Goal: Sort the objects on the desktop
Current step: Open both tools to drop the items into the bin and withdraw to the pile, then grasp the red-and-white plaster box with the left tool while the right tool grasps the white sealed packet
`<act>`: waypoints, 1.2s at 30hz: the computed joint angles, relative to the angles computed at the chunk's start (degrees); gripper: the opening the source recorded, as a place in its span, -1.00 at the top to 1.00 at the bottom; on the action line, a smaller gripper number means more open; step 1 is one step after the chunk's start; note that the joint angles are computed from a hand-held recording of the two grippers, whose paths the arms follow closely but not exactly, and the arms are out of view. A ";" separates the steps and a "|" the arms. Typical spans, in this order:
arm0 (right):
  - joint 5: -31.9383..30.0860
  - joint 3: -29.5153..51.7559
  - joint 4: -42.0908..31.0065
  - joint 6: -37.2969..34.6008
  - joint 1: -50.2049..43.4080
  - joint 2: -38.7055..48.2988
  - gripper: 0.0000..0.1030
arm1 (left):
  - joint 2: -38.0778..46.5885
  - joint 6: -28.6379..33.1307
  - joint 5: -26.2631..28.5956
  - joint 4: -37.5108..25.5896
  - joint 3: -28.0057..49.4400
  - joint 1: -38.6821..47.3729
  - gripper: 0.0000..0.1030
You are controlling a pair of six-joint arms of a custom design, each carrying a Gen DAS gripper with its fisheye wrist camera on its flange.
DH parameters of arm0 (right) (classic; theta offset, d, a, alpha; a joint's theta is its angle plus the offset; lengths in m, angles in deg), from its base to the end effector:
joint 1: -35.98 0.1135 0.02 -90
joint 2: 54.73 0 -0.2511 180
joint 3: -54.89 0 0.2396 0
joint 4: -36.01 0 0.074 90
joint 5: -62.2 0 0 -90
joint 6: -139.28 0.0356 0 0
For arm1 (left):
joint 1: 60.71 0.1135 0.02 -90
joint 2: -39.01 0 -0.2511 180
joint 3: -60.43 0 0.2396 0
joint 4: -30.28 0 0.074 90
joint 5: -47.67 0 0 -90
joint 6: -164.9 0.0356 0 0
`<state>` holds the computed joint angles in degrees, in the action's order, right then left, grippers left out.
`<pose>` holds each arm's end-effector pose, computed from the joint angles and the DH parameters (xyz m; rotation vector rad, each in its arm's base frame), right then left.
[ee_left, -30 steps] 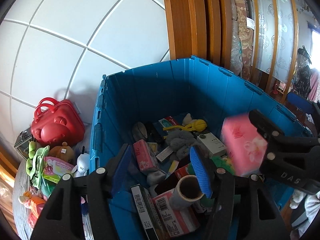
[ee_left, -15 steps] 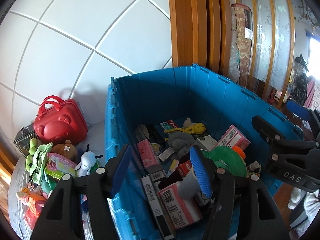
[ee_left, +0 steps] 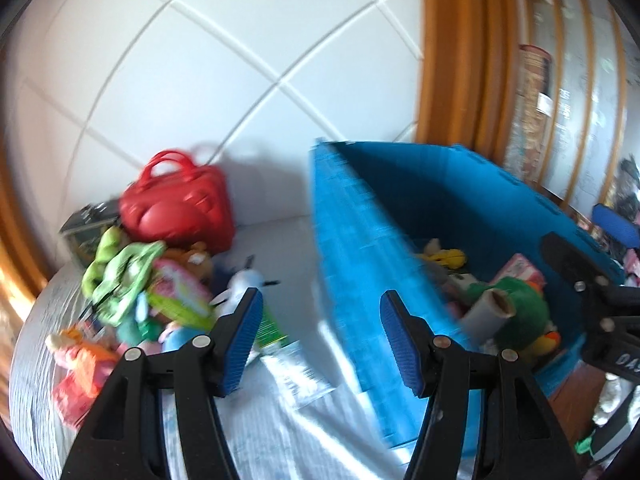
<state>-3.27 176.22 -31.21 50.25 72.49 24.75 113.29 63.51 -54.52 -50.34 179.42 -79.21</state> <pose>0.2087 0.1361 0.4747 -0.3403 1.9416 -0.0052 0.2019 -0.0596 0.4600 0.0166 2.1819 -0.0621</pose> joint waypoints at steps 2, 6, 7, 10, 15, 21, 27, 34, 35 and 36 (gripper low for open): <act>1.68 1.95 -0.46 1.32 4.02 2.42 -1.00 | -3.25 3.07 4.62 1.07 -4.19 7.59 -0.17; 4.41 6.30 -1.55 3.62 10.60 7.80 -1.00 | -8.04 10.80 11.73 3.98 -12.26 22.98 -0.17; 4.98 7.74 -1.88 4.23 12.49 9.56 -1.00 | -8.88 13.52 15.12 4.64 -14.34 28.42 -0.17; 6.16 11.34 -2.24 5.10 17.24 14.00 -1.00 | -9.03 21.13 23.43 5.74 -18.61 42.30 -0.17; 6.34 18.05 -3.39 6.27 22.53 22.33 -1.00 | -4.45 32.68 32.00 8.08 -23.87 61.08 -0.17; -1.26 23.18 -4.60 10.06 22.69 33.02 -1.00 | 8.63 43.78 32.62 13.29 -28.05 75.09 -0.17; -6.28 24.47 -7.84 14.20 20.86 41.42 -1.00 | 21.14 50.56 28.54 19.03 -29.15 81.68 -0.17; -8.67 25.45 -10.64 16.06 17.44 49.77 -1.00 | 29.91 54.45 25.64 21.46 -26.24 81.32 -0.17; -9.14 25.31 -10.71 16.20 16.69 50.56 -1.00 | 30.53 54.86 25.57 21.69 -25.96 80.92 -0.17; -9.49 25.07 -10.82 16.35 16.03 51.20 -1.00 | 31.14 55.18 25.52 21.66 -25.59 80.52 -0.17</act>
